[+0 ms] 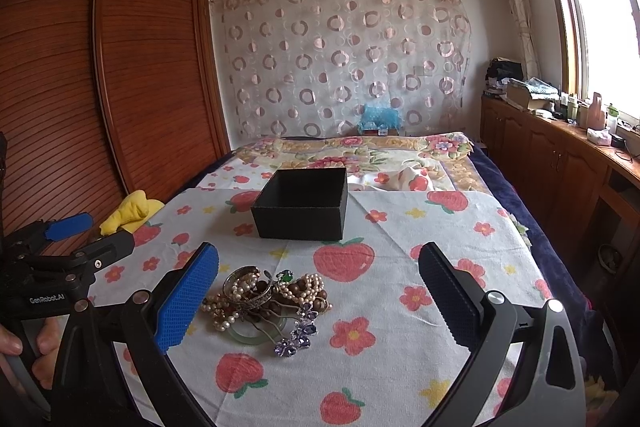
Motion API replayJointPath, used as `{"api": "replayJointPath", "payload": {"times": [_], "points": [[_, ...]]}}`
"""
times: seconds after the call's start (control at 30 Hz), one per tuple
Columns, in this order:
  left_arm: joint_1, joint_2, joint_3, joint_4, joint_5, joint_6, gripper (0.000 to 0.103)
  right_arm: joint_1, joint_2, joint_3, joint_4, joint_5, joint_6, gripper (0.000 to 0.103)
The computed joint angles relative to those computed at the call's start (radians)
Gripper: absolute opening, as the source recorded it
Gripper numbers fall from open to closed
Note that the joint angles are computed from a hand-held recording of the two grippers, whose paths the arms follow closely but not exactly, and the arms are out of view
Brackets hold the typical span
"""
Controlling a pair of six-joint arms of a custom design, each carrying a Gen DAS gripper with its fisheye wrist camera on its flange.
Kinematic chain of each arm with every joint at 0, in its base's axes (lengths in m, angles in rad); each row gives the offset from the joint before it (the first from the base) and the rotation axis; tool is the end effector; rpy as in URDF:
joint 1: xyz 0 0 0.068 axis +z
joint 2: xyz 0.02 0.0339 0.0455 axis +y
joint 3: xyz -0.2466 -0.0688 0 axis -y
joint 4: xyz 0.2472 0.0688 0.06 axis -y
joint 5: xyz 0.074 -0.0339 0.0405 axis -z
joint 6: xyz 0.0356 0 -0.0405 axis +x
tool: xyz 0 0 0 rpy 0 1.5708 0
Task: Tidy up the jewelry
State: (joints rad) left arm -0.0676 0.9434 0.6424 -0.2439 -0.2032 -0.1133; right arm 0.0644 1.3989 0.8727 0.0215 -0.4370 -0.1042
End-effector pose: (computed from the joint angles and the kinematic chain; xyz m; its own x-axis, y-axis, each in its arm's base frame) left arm 0.2222 -0.0078 0.2407 -0.5018 -0.0770 -0.8615 -0.1638 0.9865 0.0072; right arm 0.3131 0.0353 0.2328 -0.4354 -0.1225 -0.8919 -0.4759 0.8723 0.1125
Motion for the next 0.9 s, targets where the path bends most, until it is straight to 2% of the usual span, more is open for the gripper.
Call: {"api": "replayJointPath", "payload": {"times": [0.17,0.4,0.6,0.67,0.9], "points": [[-0.008,-0.002,0.005,-0.007,-0.005,-0.004,0.096,0.028,-0.012,0.02,-0.032,0.026,0.013,0.101],[-0.037,0.002,0.02,-0.022,-0.029,-0.021,0.096,0.018,-0.004,0.013,-0.018,0.017,0.008,0.101],[-0.04,0.004,0.021,-0.021,-0.032,-0.024,0.096,0.009,-0.021,0.03,-0.052,0.01,0.007,0.101],[-0.036,0.003,0.018,-0.019,-0.029,-0.02,0.096,-0.013,0.018,0.009,0.002,-0.009,-0.002,0.101],[-0.037,0.006,0.022,-0.022,-0.03,-0.021,0.096,-0.016,0.036,0.01,0.027,0.001,0.006,0.101]]}}
